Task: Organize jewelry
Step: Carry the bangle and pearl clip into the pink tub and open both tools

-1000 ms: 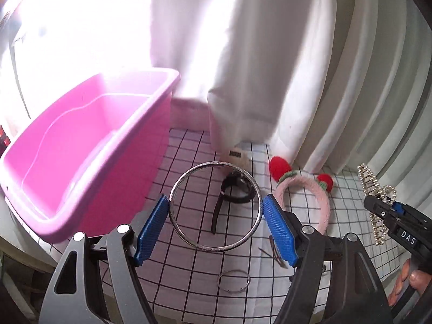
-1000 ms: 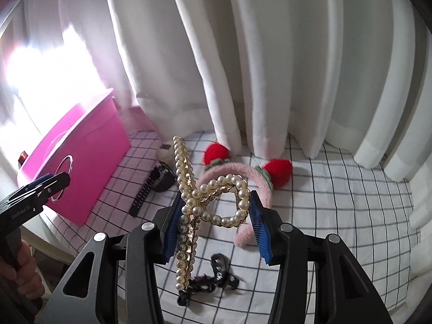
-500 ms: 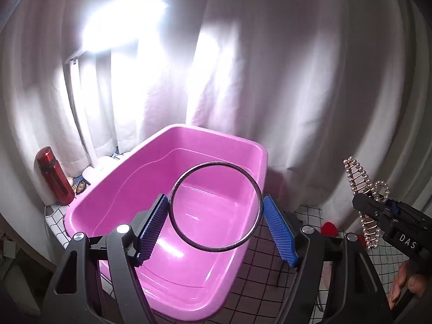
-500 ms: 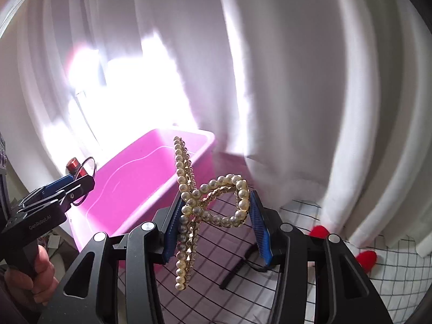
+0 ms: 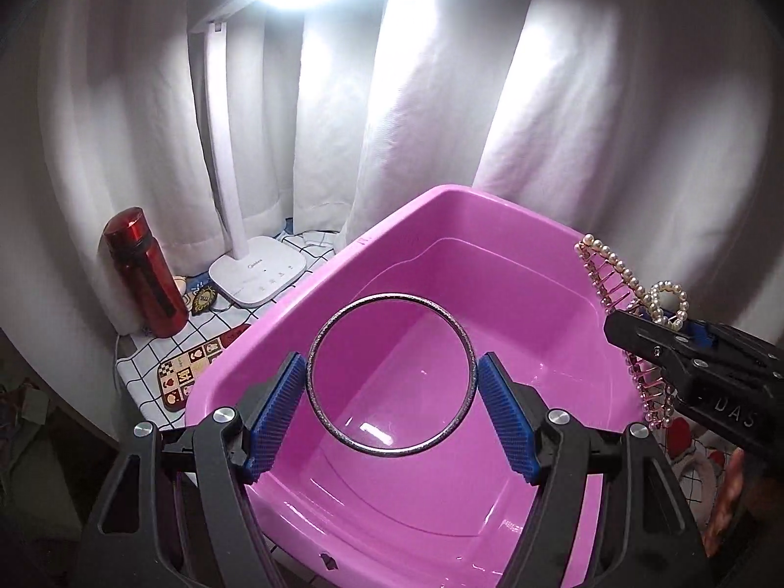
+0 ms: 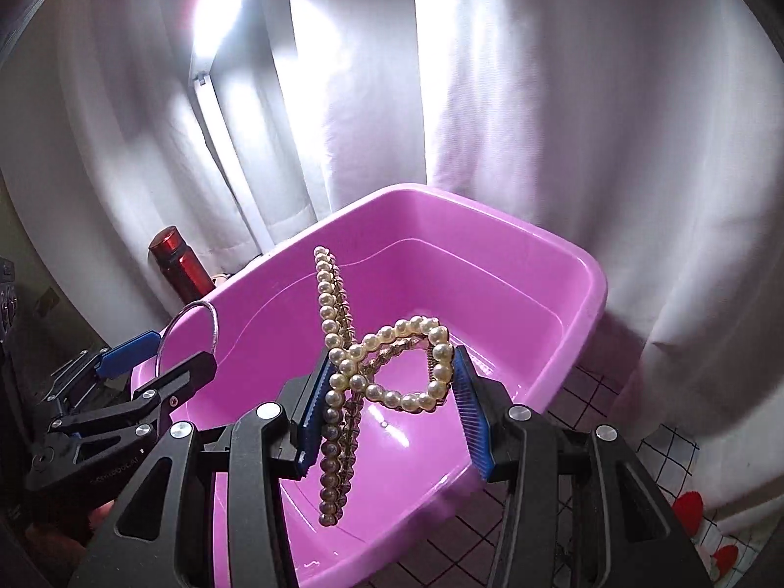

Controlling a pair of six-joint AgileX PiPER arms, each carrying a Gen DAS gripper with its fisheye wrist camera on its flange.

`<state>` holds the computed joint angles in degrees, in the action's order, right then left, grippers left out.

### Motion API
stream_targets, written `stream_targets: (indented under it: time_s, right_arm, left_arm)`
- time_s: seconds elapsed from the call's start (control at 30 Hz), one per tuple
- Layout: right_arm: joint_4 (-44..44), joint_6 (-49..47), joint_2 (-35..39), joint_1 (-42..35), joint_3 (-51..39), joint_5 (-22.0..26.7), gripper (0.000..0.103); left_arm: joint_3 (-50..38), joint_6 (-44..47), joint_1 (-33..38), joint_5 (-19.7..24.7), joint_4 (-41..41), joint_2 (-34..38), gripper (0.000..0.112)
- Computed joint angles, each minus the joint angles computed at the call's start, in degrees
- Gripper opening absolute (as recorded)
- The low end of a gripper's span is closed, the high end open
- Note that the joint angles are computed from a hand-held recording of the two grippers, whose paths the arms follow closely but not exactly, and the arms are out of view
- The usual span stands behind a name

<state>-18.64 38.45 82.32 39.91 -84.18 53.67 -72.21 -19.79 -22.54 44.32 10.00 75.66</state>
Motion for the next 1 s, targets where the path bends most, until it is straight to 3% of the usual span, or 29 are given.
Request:
stream_targets:
  time_s: [0.23,0.83,1.0]
  right_arm:
    - [5.1,-4.4,7.2,-3.0,-2.8,1.3,0.046]
    - [1.5,-4.1,12.5,-2.8,-6.8,5.9,0.046]
    - [1.9,-5.4,14.9,-2.5,-10.2,7.9,0.055]
  left_arm:
    - [-0.8,1.4,2.3,1.1,-1.6,4.1,0.07]
    - [-1.3,0.9,2.9,3.5,-1.7,6.6,0.071]
    - [-1.9,-0.3,2.3,4.8,-0.3,6.5,0.075]
